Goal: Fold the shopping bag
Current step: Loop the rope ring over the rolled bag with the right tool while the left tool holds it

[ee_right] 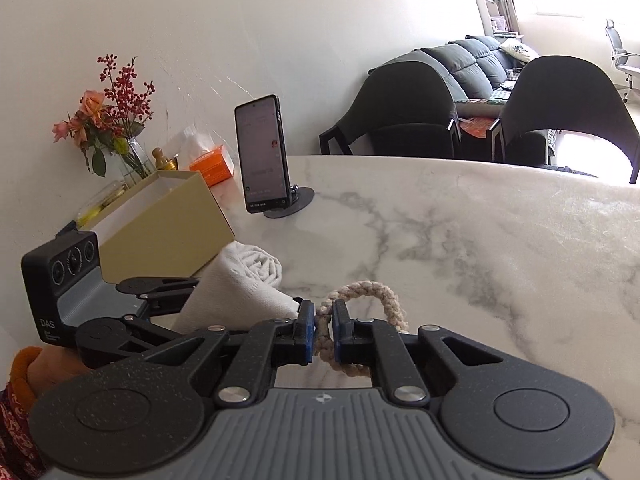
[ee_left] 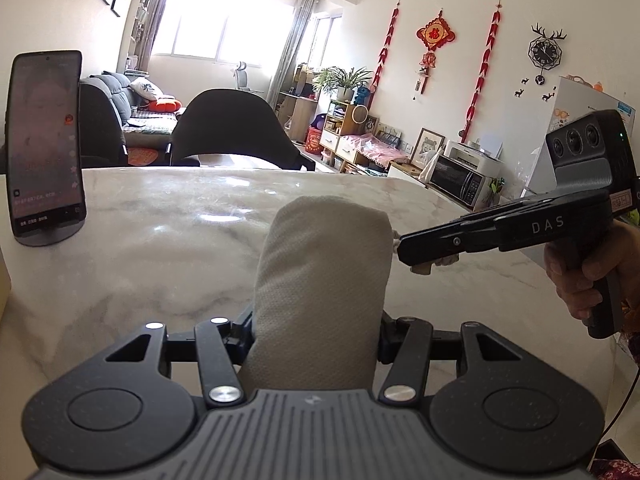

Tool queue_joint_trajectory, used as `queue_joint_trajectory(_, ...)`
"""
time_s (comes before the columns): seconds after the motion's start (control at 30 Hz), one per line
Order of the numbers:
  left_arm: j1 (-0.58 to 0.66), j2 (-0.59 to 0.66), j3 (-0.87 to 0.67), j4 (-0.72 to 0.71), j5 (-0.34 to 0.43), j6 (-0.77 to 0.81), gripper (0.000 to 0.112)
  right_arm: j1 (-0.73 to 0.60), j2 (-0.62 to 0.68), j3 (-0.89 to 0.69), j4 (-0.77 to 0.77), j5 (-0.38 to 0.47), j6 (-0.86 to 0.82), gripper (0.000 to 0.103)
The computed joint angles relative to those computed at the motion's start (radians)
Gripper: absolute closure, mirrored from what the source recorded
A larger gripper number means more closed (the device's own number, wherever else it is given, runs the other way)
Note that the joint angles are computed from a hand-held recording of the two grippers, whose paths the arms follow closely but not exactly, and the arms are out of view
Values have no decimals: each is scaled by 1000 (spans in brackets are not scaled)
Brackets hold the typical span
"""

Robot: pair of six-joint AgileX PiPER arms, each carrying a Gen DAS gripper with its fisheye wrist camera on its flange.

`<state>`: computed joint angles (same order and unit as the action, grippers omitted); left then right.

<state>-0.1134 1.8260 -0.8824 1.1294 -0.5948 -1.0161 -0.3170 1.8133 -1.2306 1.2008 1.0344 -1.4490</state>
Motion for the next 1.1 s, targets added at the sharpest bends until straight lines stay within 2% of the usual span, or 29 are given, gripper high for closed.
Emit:
queue_joint_trajectory(0.17, 2, 11, -4, 4, -29, -26, 58, -2, -33, -33, 14, 120, 43, 93)
queue_joint_trajectory(0.3, 7, 25, -5, -9, -70, -54, 58, 21, -44, -54, 10, 184, 76, 92)
queue_joint_trajectory(0.4, 21, 43, -2, -7, -137, -99, 58, 64, -60, -45, -26, 150, 88, 82)
queue_joint_trajectory(0.5, 46, 72, -8, 15, -223, -172, 58, 81, -53, -41, -44, 130, 105, 83)
queue_joint_trajectory(0.67, 90, 130, -21, 22, -347, -298, 58, 53, -33, -40, -7, 162, 125, 82)
queue_joint_trajectory(0.8, 112, 146, 1, -51, -394, -301, 58, 32, -31, -30, 31, 161, 148, 82)
queue_joint_trajectory(1.1, -49, -54, 141, -455, -184, 188, 58, 41, -51, 66, 143, 94, 100, 83)
